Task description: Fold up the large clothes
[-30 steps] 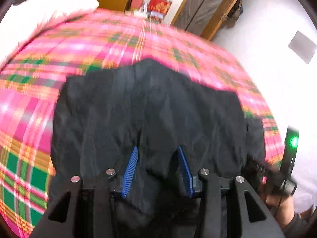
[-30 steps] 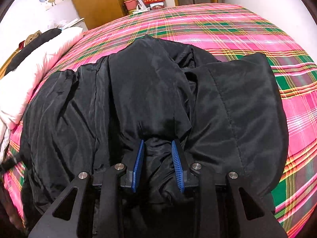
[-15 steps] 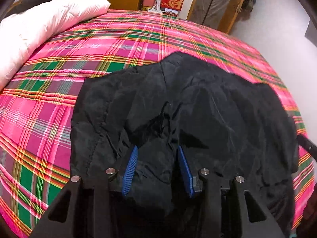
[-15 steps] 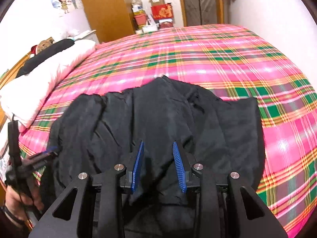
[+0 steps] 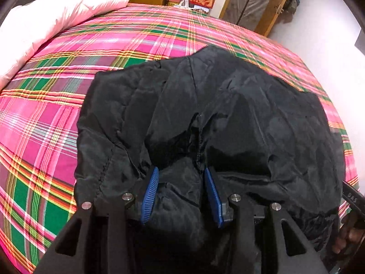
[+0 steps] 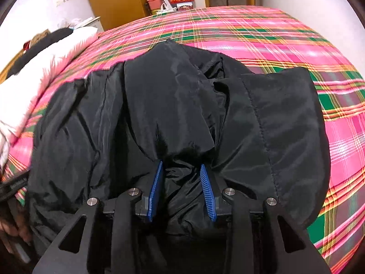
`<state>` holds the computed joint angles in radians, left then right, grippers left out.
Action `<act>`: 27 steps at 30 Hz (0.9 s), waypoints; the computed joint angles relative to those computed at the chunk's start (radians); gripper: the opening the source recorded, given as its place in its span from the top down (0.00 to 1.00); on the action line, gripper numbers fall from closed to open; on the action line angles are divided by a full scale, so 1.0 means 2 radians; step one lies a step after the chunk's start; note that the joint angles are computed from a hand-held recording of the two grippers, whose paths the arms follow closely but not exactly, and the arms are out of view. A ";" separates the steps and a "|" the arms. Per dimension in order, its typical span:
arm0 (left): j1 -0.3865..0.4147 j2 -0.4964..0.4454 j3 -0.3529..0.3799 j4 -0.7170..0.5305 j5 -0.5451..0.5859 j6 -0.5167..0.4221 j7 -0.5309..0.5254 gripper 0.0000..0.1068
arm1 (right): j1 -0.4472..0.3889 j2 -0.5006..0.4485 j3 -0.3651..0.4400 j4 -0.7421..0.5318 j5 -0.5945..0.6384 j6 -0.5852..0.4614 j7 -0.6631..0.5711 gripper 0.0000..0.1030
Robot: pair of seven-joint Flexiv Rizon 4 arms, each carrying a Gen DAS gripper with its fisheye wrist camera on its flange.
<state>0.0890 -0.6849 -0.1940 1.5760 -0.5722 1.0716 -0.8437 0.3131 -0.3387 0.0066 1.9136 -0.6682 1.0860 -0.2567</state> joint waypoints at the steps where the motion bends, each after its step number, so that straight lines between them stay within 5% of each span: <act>1: 0.001 0.007 0.001 0.004 0.000 0.000 0.000 0.59 | 0.002 0.008 0.001 0.000 -0.001 -0.008 0.004 0.67; 4: 0.025 0.035 -0.029 0.034 -0.041 0.014 0.032 0.60 | 0.013 0.038 -0.006 0.016 -0.055 -0.007 0.052 0.67; 8: 0.068 0.078 -0.102 0.094 -0.172 0.031 0.165 0.60 | 0.012 0.050 0.004 0.026 -0.120 0.033 0.095 0.67; 10: 0.066 0.087 -0.106 0.106 -0.189 0.016 0.208 0.60 | 0.010 0.031 0.013 0.016 -0.109 0.046 0.078 0.67; 14: 0.006 0.056 -0.021 0.072 -0.084 -0.040 0.124 0.59 | 0.014 -0.004 0.027 -0.002 -0.041 0.026 0.022 0.67; 18: 0.000 0.047 -0.016 0.067 -0.096 -0.041 0.125 0.59 | 0.027 -0.019 0.018 0.002 -0.024 0.014 -0.003 0.67; 22: -0.007 0.037 -0.017 0.067 -0.099 -0.018 0.131 0.59 | 0.029 -0.024 0.002 0.022 -0.020 0.060 0.014 0.67; 27: -0.004 0.037 -0.026 0.076 -0.108 -0.001 0.139 0.58 | 0.030 -0.035 0.004 0.002 0.004 0.037 -0.022 0.67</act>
<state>0.0804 -0.6115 -0.2462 1.7276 -0.7886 1.0688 -0.5663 0.3735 -0.4080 0.0156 1.9168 -0.6599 1.1594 -0.3005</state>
